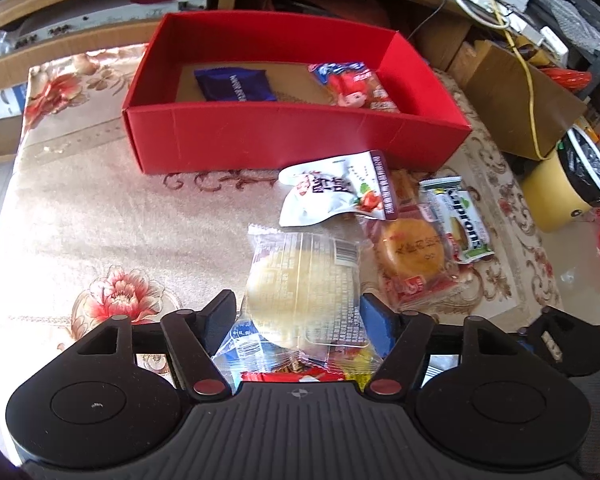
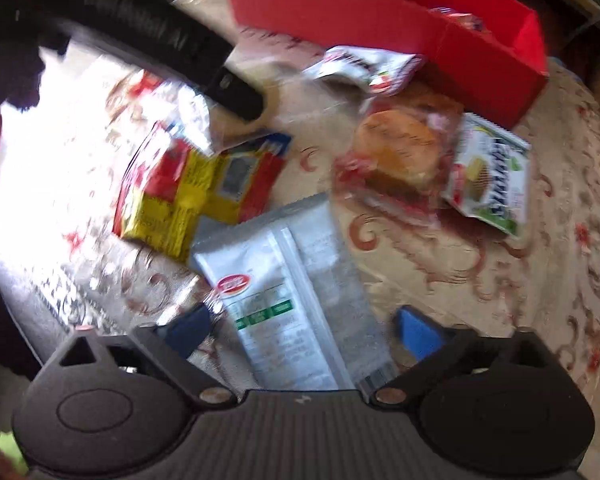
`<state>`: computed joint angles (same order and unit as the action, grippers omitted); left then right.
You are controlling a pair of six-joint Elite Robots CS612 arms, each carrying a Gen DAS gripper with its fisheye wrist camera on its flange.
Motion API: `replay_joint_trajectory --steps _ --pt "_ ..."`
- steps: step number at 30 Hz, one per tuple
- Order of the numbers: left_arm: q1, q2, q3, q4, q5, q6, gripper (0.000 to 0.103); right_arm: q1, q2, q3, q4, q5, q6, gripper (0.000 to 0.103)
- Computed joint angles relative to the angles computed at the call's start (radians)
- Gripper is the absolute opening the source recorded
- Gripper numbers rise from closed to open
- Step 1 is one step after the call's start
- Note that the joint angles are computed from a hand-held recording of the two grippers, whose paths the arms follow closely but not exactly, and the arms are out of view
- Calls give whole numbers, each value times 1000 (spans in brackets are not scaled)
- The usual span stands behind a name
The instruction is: Organize snacks
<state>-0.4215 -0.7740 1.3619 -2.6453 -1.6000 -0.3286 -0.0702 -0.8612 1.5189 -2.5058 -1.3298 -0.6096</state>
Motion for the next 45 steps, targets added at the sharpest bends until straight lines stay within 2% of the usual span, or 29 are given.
replay_joint_trajectory --steps 1,3,7,10,12,16,22,23,25,26,27,33,38,45 --pt "1 3 -4 10 4 -4 76 -3 -1 1 -14 2 1 70" --pt "3 11 -16 34 9 -21 79 -12 -2 -5 -18 12 24 58" --pt "13 25 -37 57 -20 -80 80 -24 3 -22 3 38 50 51" --pt "17 32 -49 64 -24 -132 81 -29 2 -26 12 56 58 50" --pt "20 32 -53 62 -36 -158 86 -31 0 -23 8 68 59 49" --pt "14 28 -51 31 -16 -152 89 -34 -2 -26 14 90 69 49" --pt "7 58 -95 61 13 -170 91 -35 6 -41 19 100 111 49" --pt "5 61 -100 68 25 -170 90 -35 7 -43 18 102 115 49" --pt "1 65 -104 85 44 -173 79 -36 8 -44 14 104 123 49" --pt "1 66 -105 93 43 -174 70 -36 11 -49 14 105 128 49" --pt "2 66 -106 100 39 -179 69 -37 11 -51 11 105 135 49" --pt "-13 45 -76 81 85 -151 66 -39 16 -63 -32 122 181 48" --pt "-20 23 -48 32 84 -136 66 -42 13 -62 -90 148 230 46" --pt "-19 -10 5 -70 68 -146 66 -47 1 -40 -213 139 366 45"
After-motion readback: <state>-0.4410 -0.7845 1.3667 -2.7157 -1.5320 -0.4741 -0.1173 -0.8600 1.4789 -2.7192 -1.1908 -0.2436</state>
